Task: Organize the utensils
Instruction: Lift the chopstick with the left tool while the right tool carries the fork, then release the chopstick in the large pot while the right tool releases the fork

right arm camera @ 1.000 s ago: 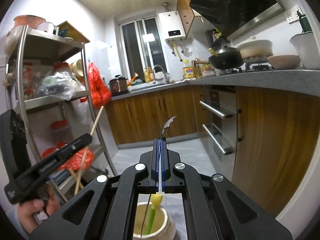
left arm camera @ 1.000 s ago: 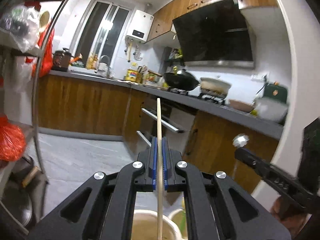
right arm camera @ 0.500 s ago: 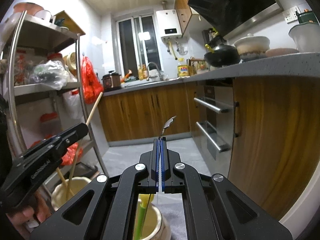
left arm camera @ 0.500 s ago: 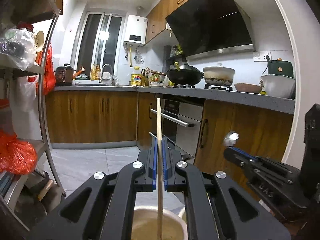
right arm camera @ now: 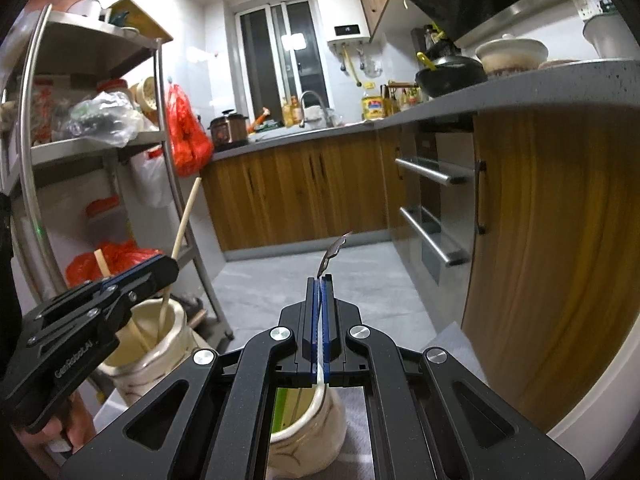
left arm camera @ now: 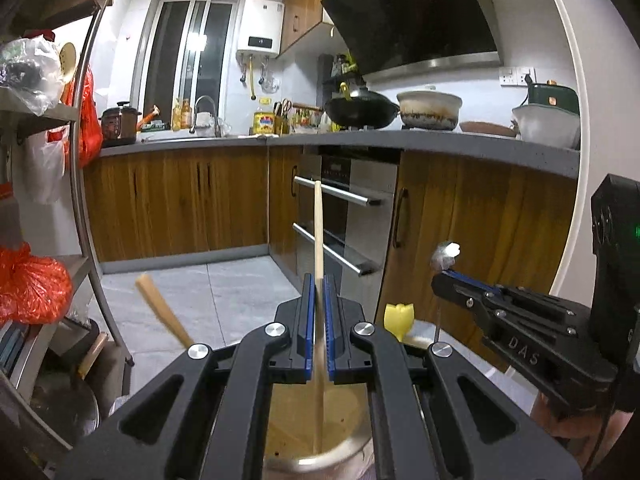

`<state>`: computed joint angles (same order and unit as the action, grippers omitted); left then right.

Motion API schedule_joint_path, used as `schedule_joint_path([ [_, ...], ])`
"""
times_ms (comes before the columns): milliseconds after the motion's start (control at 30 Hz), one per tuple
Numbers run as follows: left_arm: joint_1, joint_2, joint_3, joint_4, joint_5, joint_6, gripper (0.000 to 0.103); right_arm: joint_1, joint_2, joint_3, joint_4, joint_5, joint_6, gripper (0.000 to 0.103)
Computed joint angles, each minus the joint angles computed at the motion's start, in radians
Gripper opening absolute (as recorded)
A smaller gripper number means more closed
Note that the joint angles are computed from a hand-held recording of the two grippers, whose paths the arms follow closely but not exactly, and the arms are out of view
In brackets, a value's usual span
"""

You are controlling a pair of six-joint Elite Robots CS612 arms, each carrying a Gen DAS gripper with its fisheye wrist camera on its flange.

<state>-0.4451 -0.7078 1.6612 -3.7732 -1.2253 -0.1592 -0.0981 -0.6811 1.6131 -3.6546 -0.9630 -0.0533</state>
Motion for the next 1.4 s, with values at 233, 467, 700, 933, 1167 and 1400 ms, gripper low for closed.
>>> schedule_joint_path([
  [233, -0.003, -0.006, 0.018, 0.034, 0.002, -0.004, 0.004, 0.0, -0.007, 0.013, 0.039, -0.002, -0.026, 0.003],
  [467, -0.003, -0.009, 0.028, 0.048, -0.001, -0.015, 0.004, 0.0, -0.014, 0.022, 0.058, -0.006, -0.036, 0.003],
  [700, -0.003, -0.012, 0.033, 0.047, 0.002, -0.016, 0.006, -0.005, -0.016, 0.025, 0.076, 0.0, -0.03, 0.026],
  [933, -0.01, -0.019, 0.044, 0.015, 0.02, -0.014, 0.036, -0.02, -0.022, 0.041, 0.072, 0.024, -0.01, 0.058],
  [1167, -0.017, -0.04, 0.079, -0.049, 0.041, -0.033, 0.071, -0.057, -0.033, 0.066, 0.044, 0.085, 0.045, 0.093],
  [1400, -0.033, -0.069, 0.123, -0.116, 0.079, -0.033, 0.097, -0.081, -0.058, 0.105, 0.005, 0.059, 0.061, 0.098],
])
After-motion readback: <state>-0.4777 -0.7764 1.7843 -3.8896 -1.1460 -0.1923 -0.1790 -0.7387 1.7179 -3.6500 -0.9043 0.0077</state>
